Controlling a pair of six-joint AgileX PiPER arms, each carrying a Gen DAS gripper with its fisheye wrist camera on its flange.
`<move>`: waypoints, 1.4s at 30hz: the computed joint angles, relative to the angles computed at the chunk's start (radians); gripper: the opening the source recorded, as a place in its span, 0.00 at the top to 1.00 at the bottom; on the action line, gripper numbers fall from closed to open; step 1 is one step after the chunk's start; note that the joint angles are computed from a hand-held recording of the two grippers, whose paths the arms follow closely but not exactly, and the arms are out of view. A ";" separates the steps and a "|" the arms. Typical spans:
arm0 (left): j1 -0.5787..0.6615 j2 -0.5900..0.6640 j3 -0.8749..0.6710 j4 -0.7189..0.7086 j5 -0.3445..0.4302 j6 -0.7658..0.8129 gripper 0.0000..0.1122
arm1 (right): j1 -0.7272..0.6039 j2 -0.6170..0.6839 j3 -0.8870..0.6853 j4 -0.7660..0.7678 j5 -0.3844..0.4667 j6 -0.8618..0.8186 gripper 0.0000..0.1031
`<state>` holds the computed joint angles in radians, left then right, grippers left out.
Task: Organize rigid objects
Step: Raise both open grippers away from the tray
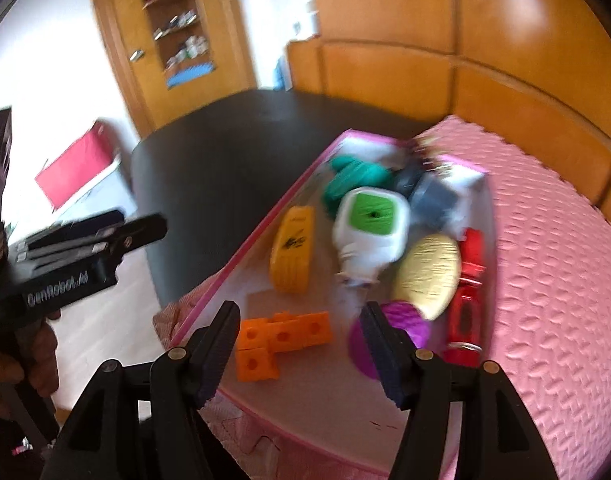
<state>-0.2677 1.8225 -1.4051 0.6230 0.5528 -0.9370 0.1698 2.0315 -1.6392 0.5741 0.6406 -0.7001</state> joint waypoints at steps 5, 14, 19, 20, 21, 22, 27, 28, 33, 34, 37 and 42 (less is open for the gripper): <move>-0.069 -0.014 0.015 0.102 0.008 -0.097 0.22 | -0.030 -0.084 0.115 -0.043 -0.133 0.126 0.37; -0.150 -0.006 -0.003 0.130 0.038 -0.108 0.09 | -0.034 -0.130 0.207 -0.297 -0.232 0.424 0.37; -0.172 0.014 -0.039 0.135 0.101 -0.128 0.09 | -0.030 -0.122 0.206 -0.336 -0.257 0.468 0.37; -0.176 0.014 -0.038 0.145 0.111 -0.140 0.09 | -0.029 -0.125 0.208 -0.334 -0.261 0.466 0.37; -0.177 0.012 -0.036 0.147 0.110 -0.145 0.09 | -0.026 -0.124 0.207 -0.338 -0.267 0.467 0.37; -0.177 0.010 -0.033 0.151 0.105 -0.153 0.09 | -0.022 -0.133 0.217 -0.351 -0.278 0.475 0.37; -0.197 -0.002 -0.018 0.227 0.135 -0.237 0.09 | -0.007 -0.149 0.236 -0.430 -0.312 0.548 0.37; -0.197 -0.002 -0.019 0.227 0.137 -0.240 0.09 | -0.006 -0.151 0.237 -0.435 -0.314 0.553 0.37; -0.191 -0.007 -0.017 0.215 0.130 -0.237 0.09 | 0.003 -0.153 0.237 -0.459 -0.315 0.577 0.37; -0.190 -0.008 -0.016 0.216 0.128 -0.239 0.09 | 0.004 -0.152 0.236 -0.459 -0.314 0.576 0.37; -0.186 -0.012 -0.011 0.211 0.119 -0.240 0.09 | 0.010 -0.152 0.237 -0.472 -0.314 0.587 0.37; -0.179 -0.010 -0.014 0.191 0.114 -0.220 0.09 | 0.016 -0.148 0.231 -0.487 -0.311 0.602 0.37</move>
<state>-0.4470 1.8123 -1.4189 0.8143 0.6665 -1.1573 0.1862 1.8838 -1.4086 0.0872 0.3301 -0.0982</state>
